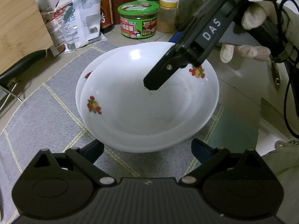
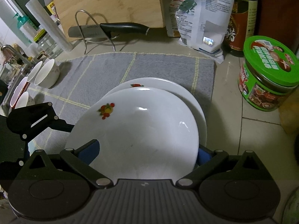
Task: Organize plates and bowls
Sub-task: 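Lower the held plate onto the stacked plates with the right gripper, then open the right gripper and release the plate on the stack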
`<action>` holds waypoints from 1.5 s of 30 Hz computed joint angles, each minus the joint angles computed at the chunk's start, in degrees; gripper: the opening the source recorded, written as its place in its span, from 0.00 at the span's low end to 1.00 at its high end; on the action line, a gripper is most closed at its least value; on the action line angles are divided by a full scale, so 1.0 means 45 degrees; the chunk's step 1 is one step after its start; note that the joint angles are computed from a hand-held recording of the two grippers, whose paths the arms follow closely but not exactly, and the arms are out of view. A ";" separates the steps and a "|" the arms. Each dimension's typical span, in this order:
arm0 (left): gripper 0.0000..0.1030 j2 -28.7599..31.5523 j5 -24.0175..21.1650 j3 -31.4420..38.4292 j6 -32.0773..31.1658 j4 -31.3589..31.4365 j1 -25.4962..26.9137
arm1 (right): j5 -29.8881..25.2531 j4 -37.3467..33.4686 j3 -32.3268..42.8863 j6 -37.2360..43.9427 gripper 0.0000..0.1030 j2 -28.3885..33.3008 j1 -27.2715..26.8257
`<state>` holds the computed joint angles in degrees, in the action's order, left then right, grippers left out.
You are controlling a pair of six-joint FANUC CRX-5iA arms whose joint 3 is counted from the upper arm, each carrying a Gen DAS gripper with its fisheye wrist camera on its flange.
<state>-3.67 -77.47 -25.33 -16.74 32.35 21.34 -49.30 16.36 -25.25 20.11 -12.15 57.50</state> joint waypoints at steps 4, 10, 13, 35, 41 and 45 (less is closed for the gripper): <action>0.96 -0.0049 -0.0036 -0.0051 -0.0041 0.0002 -0.0035 | -0.0133 0.0322 -0.0109 -0.0502 1.00 -0.0107 0.0169; 0.96 -0.0119 -0.0045 -0.0168 0.0004 0.0158 -0.0046 | -0.0441 0.0650 -0.0130 -0.0926 1.00 -0.0125 0.0387; 0.96 -0.0092 0.0057 -0.0215 -0.0032 0.0198 -0.0047 | -0.0515 0.0762 -0.0158 -0.1099 1.00 -0.0135 0.0460; 0.97 -0.0104 0.0501 -0.0569 0.0109 0.0922 0.0123 | -0.1475 0.1163 0.0199 -0.1073 1.00 0.0225 0.0902; 0.97 -0.0250 0.0592 -0.0781 0.0098 0.1021 0.0172 | -0.1977 0.1050 0.0358 -0.1084 1.00 0.0388 0.0976; 0.97 -0.0329 0.0646 -0.0939 0.0067 0.1268 0.0254 | -0.2030 0.1212 0.0236 -0.1253 1.00 0.0291 0.1150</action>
<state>-5.16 -74.56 -29.56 -16.43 38.06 22.49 -58.44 21.81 -24.19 14.47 -10.84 62.68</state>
